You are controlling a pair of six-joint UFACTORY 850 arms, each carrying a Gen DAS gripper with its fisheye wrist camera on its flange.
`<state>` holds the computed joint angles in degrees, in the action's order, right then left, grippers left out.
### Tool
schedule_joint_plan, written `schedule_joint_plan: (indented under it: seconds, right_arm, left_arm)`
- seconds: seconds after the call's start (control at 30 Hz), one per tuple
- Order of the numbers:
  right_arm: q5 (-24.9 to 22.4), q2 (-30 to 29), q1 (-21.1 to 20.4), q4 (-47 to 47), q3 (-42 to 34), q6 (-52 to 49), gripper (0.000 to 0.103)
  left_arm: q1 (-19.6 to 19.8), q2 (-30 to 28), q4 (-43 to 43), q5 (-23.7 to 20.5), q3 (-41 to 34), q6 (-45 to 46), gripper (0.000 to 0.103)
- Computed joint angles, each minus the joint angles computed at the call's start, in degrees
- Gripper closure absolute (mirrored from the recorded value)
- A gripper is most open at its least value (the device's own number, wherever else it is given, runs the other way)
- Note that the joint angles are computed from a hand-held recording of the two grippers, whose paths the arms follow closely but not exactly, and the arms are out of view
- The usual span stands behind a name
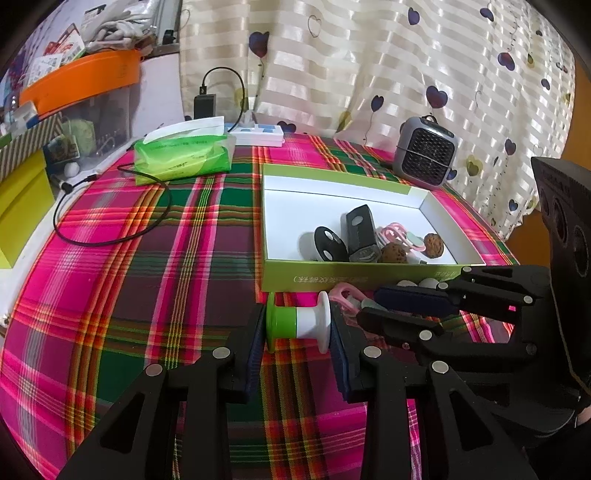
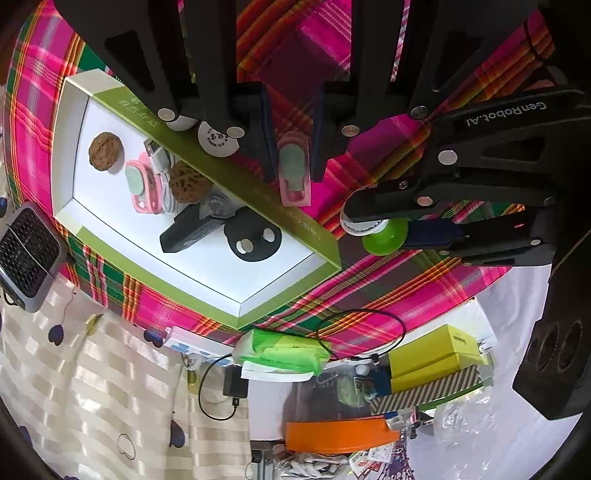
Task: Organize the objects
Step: 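Close the left gripper on the green spool while the right gripper closes on the pink clip, then lift and carry the spool and pink clip over the box with both grippers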
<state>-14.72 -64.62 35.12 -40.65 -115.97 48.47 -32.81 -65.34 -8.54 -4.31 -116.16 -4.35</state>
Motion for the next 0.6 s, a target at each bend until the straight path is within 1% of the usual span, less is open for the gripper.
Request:
schedule_joint_plan:
  seconds: [0.07, 0.13, 0.17, 0.23, 0.27, 0.3, 0.37, 0.43, 0.6]
  right_arm:
    - [-0.37, -0.26, 0.01, 1.20, -0.45, -1.56, 0.084]
    - [-0.71, -0.70, 0.08, 3.54, -1.30, -4.57, 0.083]
    - [-1.30, -1.15, 0.16, 5.05, -2.20, -6.60, 0.083]
    - [-3.13, -2.34, 0.24, 9.10, -4.36, -11.27, 0.083]
    - [-5.04, -3.48, 0.43, 10.60, -6.34, -13.65, 0.083]
    - [-5.72, -3.96, 0.53, 10.98, -7.11, -14.50, 0.083]
    - [-5.22, -3.90, 0.58, 9.71, -6.86, -13.26, 0.083]
    - [-3.69, -3.34, 0.28, 10.77, -5.77, -13.46, 0.083]
    - [-3.24, -2.97, 0.24, 7.21, -4.79, -9.03, 0.083]
  left_arm:
    - [0.01, 0.00, -0.25, 0.03, 0.00, 0.26, 0.073]
    - [0.00, 0.02, 3.78, 0.11, 0.02, -3.96, 0.073]
    - [0.04, -0.03, 3.32, 0.05, -0.05, -3.68, 0.073]
    - [0.07, -0.22, 3.94, -0.25, -0.32, -4.33, 0.073]
    - [0.06, -0.32, 4.45, -0.42, -0.49, -4.76, 0.073]
    - [0.04, -0.37, 5.08, -0.51, -0.55, -5.34, 0.073]
    - [0.03, -0.39, 6.09, -0.59, -0.60, -6.38, 0.073]
    - [0.05, -0.38, 6.80, -0.67, -0.57, -7.18, 0.073]
    - [0.02, -0.36, 5.84, -0.50, -0.43, -5.97, 0.073]
